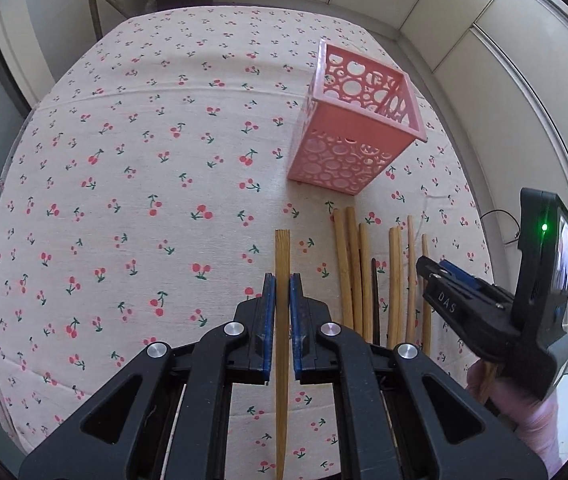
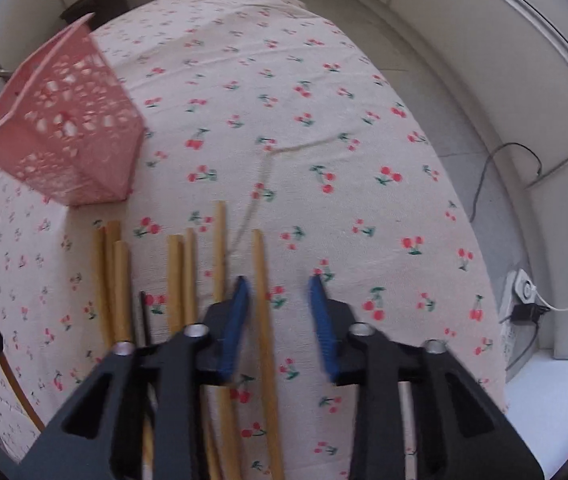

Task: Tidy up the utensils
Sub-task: 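Lower the left gripper onto a wooden chopstick and close it while the right gripper grasps another, then lift the left chopstick into the pink basket and open while the right gripper does likewise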

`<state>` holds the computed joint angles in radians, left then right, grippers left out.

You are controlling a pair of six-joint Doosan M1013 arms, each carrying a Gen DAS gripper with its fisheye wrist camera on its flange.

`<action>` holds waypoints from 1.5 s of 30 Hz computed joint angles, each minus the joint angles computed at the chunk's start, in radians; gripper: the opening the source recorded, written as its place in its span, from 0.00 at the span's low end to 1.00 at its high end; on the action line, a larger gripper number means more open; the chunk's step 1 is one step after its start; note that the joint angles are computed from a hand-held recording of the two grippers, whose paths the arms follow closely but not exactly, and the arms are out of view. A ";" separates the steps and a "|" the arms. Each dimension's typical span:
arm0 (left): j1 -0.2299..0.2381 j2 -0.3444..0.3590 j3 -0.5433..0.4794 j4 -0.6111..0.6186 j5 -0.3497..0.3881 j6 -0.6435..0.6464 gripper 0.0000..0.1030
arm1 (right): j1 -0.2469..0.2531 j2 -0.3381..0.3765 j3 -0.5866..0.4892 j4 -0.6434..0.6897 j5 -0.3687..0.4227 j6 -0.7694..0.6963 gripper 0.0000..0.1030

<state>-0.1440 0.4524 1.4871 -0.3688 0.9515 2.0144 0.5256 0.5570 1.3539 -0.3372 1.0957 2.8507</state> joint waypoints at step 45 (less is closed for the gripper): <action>0.020 -0.127 -0.099 -0.465 -0.288 0.255 0.06 | 0.068 -0.331 0.141 -0.612 -0.266 0.508 0.06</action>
